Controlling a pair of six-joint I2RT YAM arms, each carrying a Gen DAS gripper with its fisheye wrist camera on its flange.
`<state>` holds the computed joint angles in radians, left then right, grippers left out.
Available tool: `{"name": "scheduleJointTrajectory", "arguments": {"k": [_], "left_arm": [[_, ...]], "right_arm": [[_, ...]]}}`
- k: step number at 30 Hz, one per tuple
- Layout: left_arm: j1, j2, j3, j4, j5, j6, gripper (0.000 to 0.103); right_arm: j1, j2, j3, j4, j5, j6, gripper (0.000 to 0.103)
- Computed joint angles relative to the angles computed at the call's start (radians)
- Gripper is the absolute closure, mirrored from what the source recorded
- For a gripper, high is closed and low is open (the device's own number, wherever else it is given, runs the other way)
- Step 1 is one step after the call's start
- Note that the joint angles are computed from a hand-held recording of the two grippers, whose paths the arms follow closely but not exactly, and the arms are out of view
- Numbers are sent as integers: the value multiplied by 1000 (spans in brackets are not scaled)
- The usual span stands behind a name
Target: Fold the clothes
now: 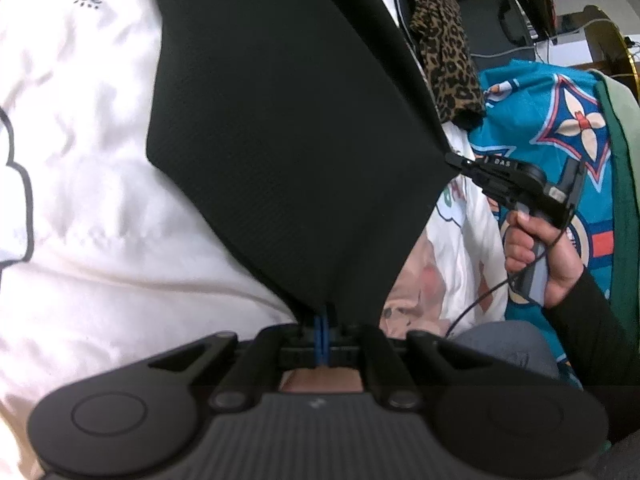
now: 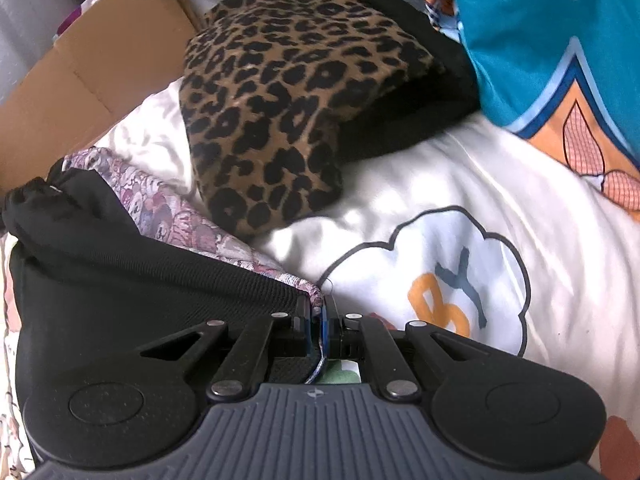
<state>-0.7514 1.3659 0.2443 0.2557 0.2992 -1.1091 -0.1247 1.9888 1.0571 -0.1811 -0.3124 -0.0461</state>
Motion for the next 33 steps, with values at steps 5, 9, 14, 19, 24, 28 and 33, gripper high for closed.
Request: {"name": "scheduleJointTrajectory", "arguments": {"k": [5, 9, 14, 19, 24, 28, 33], "left_arm": [[6, 20, 18, -24, 6, 24, 102], [26, 14, 31, -63, 36, 40, 100], [74, -139, 47, -271, 31, 111, 92], [186, -306, 91, -528, 21, 231, 91], [312, -345, 168, -690, 6, 360, 88], [390, -333, 238, -770, -9, 462, 77], [469, -252, 343, -795, -38, 554, 75]], "right_arm": [[-4, 9, 2, 8, -17, 16, 99], [-27, -4, 15, -26, -43, 30, 90], [-55, -62, -18, -18, -18, 41, 82], [-74, -140, -88, 23, -42, 82, 82], [-42, -188, -164, 96, -65, 108, 82], [-7, -205, -198, 145, -77, 133, 82], [21, -206, -223, 203, -99, 154, 82]]}}
